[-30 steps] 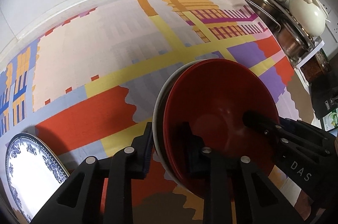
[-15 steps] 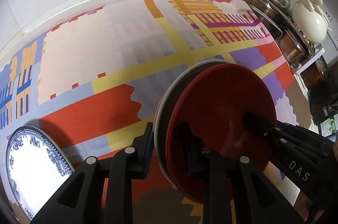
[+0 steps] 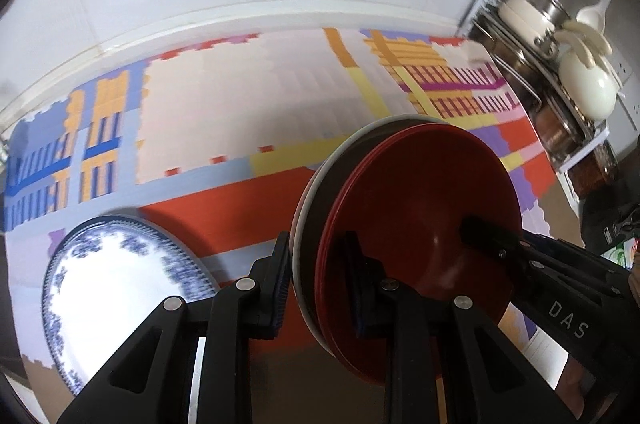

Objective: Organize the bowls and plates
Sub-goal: 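Carry the nested bowls with both tools over the blue-patterned plate stack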

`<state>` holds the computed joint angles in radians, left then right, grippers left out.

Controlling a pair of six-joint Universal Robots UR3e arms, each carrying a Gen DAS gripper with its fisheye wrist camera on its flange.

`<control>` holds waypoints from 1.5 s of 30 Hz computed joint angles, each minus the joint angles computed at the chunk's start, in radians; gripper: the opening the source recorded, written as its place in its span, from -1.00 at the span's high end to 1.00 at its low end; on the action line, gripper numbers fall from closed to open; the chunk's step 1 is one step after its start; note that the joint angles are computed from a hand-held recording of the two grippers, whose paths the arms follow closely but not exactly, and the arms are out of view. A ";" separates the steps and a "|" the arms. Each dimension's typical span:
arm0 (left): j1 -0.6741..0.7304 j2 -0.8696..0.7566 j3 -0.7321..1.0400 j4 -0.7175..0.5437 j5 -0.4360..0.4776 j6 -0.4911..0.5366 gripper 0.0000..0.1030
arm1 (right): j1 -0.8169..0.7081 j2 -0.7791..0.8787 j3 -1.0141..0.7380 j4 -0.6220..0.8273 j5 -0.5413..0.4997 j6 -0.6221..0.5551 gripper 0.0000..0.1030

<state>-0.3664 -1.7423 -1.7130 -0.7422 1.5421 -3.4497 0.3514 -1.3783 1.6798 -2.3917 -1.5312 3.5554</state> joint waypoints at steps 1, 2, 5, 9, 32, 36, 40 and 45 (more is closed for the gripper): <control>0.007 0.017 -0.015 0.001 0.003 0.000 0.51 | 0.014 0.009 -0.018 0.006 -0.002 0.003 0.62; 0.020 0.047 -0.042 0.003 0.005 0.002 0.51 | 0.027 0.017 -0.035 0.011 -0.003 0.007 0.62; 0.055 0.125 -0.112 0.008 0.010 0.011 0.51 | 0.068 0.045 -0.087 0.026 -0.007 0.016 0.62; 0.111 0.244 -0.208 -0.005 0.017 0.030 0.51 | 0.122 0.089 -0.165 0.053 -0.009 0.020 0.62; 0.660 0.874 -0.555 -0.381 -0.152 0.338 0.51 | 0.351 0.471 -0.744 0.366 0.090 0.027 0.62; 0.741 0.915 -0.572 -0.449 -0.199 0.410 0.51 | 0.373 0.515 -0.813 0.414 0.084 0.041 0.61; 0.788 0.922 -0.584 -0.482 -0.227 0.464 0.51 | 0.386 0.558 -0.884 0.464 0.077 0.057 0.60; 0.833 0.895 -0.594 -0.509 -0.266 0.519 0.51 | 0.399 0.605 -0.967 0.533 0.058 0.077 0.60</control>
